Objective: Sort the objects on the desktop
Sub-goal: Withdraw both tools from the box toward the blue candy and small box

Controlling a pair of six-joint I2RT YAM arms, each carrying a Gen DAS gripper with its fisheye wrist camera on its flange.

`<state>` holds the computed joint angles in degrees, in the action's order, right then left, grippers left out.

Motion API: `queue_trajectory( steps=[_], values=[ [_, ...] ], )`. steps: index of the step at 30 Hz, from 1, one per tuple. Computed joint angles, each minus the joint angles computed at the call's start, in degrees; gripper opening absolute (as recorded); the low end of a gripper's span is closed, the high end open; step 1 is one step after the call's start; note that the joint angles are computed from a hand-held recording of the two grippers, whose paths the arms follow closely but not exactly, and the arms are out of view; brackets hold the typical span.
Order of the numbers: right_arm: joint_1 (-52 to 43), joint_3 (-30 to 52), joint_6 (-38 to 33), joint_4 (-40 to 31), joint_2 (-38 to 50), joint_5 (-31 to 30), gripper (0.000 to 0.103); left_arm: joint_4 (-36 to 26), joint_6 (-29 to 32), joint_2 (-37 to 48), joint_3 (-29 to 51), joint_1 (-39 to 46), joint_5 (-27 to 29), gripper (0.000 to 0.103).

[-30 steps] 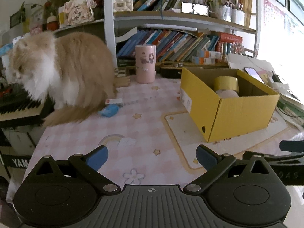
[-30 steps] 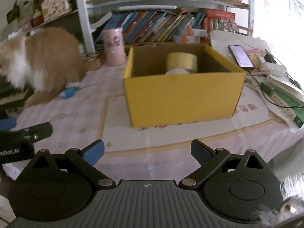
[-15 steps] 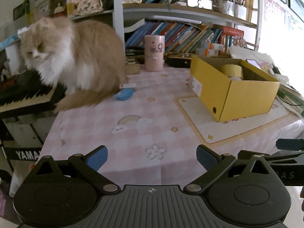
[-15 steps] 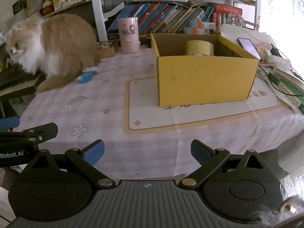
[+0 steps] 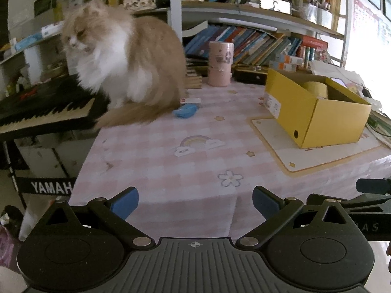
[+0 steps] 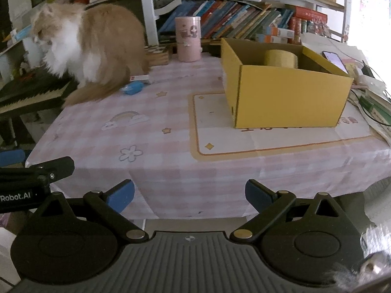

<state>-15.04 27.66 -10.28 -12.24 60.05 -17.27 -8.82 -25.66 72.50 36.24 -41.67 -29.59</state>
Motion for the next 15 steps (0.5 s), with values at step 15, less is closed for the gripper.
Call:
queue_trajectory(
  steps=[15],
  values=[
    [6.79, -0.15, 1.72, 0.88, -0.87, 2.38, 0.096, -0.26, 0.40, -4.55, -2.99, 3.41, -0.24, 0.101]
  ],
)
